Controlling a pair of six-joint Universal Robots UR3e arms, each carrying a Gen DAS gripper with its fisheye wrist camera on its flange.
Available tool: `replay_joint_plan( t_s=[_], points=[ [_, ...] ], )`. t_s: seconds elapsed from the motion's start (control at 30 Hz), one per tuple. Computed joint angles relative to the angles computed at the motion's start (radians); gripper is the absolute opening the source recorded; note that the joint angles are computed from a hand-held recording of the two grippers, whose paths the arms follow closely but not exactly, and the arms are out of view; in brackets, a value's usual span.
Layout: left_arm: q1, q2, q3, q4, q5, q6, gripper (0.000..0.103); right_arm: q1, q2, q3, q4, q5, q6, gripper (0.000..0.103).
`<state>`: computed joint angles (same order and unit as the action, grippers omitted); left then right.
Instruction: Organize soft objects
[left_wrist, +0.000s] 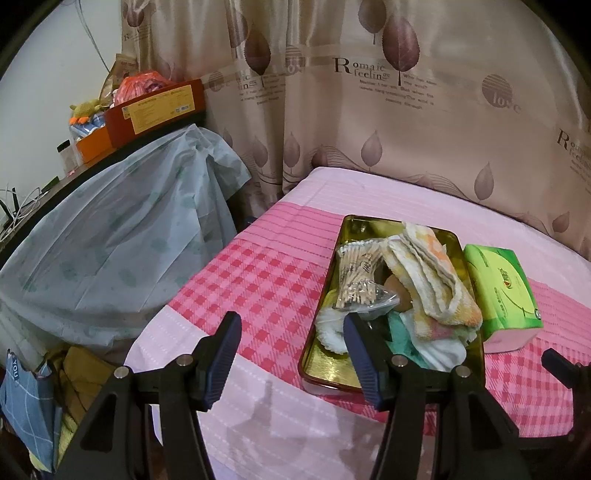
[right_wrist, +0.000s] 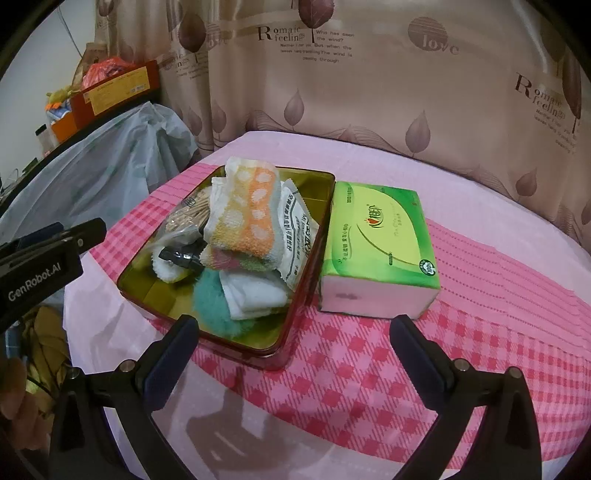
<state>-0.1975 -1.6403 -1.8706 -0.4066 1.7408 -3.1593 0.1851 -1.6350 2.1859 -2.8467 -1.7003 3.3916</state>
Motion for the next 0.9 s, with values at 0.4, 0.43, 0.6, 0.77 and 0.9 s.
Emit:
replay_joint_plan(
  t_s=[0.4, 0.43, 0.6, 0.77, 0.9],
  points=[
    [-0.004, -0.003, 0.002, 0.001, 0.001, 0.002, 0.059, 0.006, -0.013, 0.001, 0.027, 0.01, 0.005, 0.102],
    [-0.005, -0.004, 0.003, 0.001, 0.002, 0.002, 0.059, 0.007, -0.009, -0.001, 0.024, 0.009, 0.005, 0.102],
    [-0.005, -0.005, 0.003, 0.002, 0.001, 0.001, 0.059, 0.013, -0.007, -0.003, 0.024, 0.007, 0.01, 0.102],
    [-0.006, -0.005, 0.003, 0.001, 0.002, 0.002, 0.059, 0.007, 0.0, 0.0, 0.017, 0.017, 0.005, 0.102],
    [-0.007, -0.006, 0.002, 0.002, 0.003, 0.0, 0.059, 0.005, 0.004, -0.004, 0.021, 0.025, 0.004, 0.102]
  ],
)
